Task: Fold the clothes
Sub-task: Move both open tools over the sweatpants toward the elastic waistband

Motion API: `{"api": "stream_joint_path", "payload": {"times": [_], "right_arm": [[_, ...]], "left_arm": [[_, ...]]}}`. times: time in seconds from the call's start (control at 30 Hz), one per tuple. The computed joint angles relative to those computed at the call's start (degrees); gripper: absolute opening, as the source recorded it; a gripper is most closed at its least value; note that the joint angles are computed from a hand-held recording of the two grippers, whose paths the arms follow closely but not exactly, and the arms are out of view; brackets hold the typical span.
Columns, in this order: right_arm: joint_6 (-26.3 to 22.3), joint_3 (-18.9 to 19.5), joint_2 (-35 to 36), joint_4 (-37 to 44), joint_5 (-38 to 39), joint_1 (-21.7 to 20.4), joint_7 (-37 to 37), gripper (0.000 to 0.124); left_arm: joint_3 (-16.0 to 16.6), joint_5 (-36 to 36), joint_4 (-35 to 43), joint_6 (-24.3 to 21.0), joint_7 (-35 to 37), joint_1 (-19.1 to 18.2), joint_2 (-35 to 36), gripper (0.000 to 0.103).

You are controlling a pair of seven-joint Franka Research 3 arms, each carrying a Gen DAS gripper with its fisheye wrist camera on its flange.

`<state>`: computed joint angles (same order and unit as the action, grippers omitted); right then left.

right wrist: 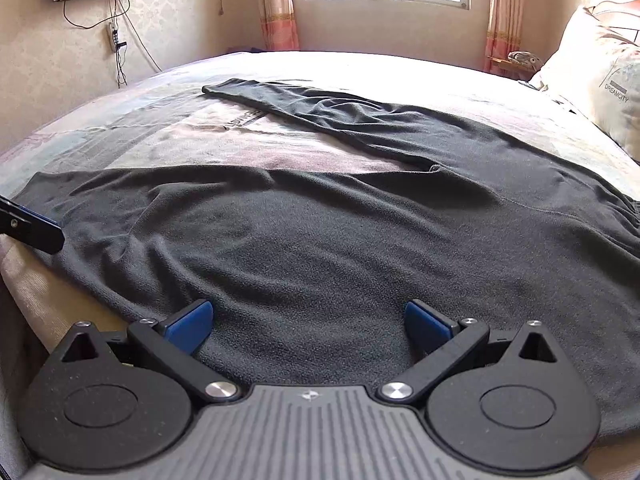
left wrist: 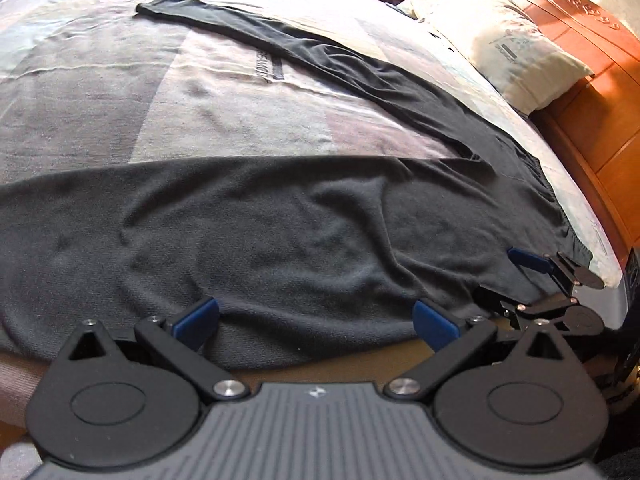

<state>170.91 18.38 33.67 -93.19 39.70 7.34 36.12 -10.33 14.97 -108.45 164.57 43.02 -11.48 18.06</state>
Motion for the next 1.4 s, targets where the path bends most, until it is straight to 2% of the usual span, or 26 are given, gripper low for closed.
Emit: {"api": "stream_joint_path", "payload": {"times": [0.1,0.23,0.27,0.33,0.37,0.43,0.47,0.53,0.7,0.77,0.8,0.83,0.97,1.03,1.17,1.27,1.4], "right_arm": [[-0.1,-0.3,0.0,0.0,-0.3,0.2,0.4,0.103],[-0.3,-2.1,-0.1,0.1,-1.9,1.8,2.9,0.103],[-0.4,-2.5,-0.1,0.2,-2.3,2.1,3.5,0.103],[-0.3,-2.7,-0.2,0.1,-2.9,2.2,4.3,0.103],[0.1,-2.4,-0.2,-0.1,-2.9,2.0,4.2,0.103],[1.1,-1.2,-0.1,-0.5,-2.7,1.2,3.4,0.103],[1.6,-0.5,-0.1,-0.7,-2.5,0.7,2.8,0.103],[1.9,0.2,0.0,-0.8,-2.3,0.1,2.4,0.103],[2.6,0.4,0.1,-0.9,-2.5,0.1,2.7,0.103],[3.2,0.7,0.2,-1.1,-2.5,0.0,2.6,0.103],[3.4,0.8,0.2,-1.2,-2.6,0.0,2.7,0.103],[3.6,0.8,0.2,-1.2,-2.7,0.0,2.9,0.103],[4.3,0.9,0.3,-1.4,-3.2,0.1,3.6,0.103],[4.7,0.9,0.3,-1.5,-3.5,0.1,4.0,0.103],[5.4,1.2,0.4,-1.7,-4.2,-0.1,4.8,0.103],[5.7,1.0,0.5,-1.7,-4.9,0.2,5.8,0.103],[7.0,2.9,0.7,-2.2,-5.2,-1.3,5.0,0.103]], "left_arm": [[3.9,4.7,-2.4,2.2,-5.6,-1.7,-1.9,0.102],[0.0,-0.6,-6.8,2.2,-1.2,2.8,-3.5,0.102],[0.0,-0.1,-8.7,4.5,-0.3,2.9,-4.4,0.102],[-2.5,-3.9,-10.7,4.6,4.0,5.1,-5.9,0.102],[-2.4,-4.6,-11.6,5.6,4.7,5.2,-6.7,0.102],[1.1,-0.5,-12.3,6.7,1.1,3.2,-8.0,0.102],[3.7,3.6,-11.9,6.2,-2.5,1.6,-8.3,0.102],[6.0,8.3,-10.3,3.7,-6.8,1.2,-8.3,0.102],[5.7,7.9,-8.9,0.4,-7.3,5.3,-7.1,0.102],[6.2,3.9,-10.3,-0.9,-6.5,5.9,-7.3,0.102],[5.0,4.6,-12.4,2.0,-7.4,7.6,-8.1,0.102],[5.4,5.4,-14.9,5.9,-8.2,7.8,-8.9,0.102],[3.8,1.4,-19.3,9.8,-5.4,9.9,-11.2,0.102],[4.0,0.6,-18.5,8.2,-5.3,9.9,-11.6,0.102],[6.5,6.5,-15.5,9.7,-8.6,9.1,-9.9,0.102],[5.1,2.8,-12.0,7.2,-6.0,10.6,-6.9,0.102],[5.8,5.5,-9.6,2.4,-5.0,9.2,-5.7,0.102]]}}
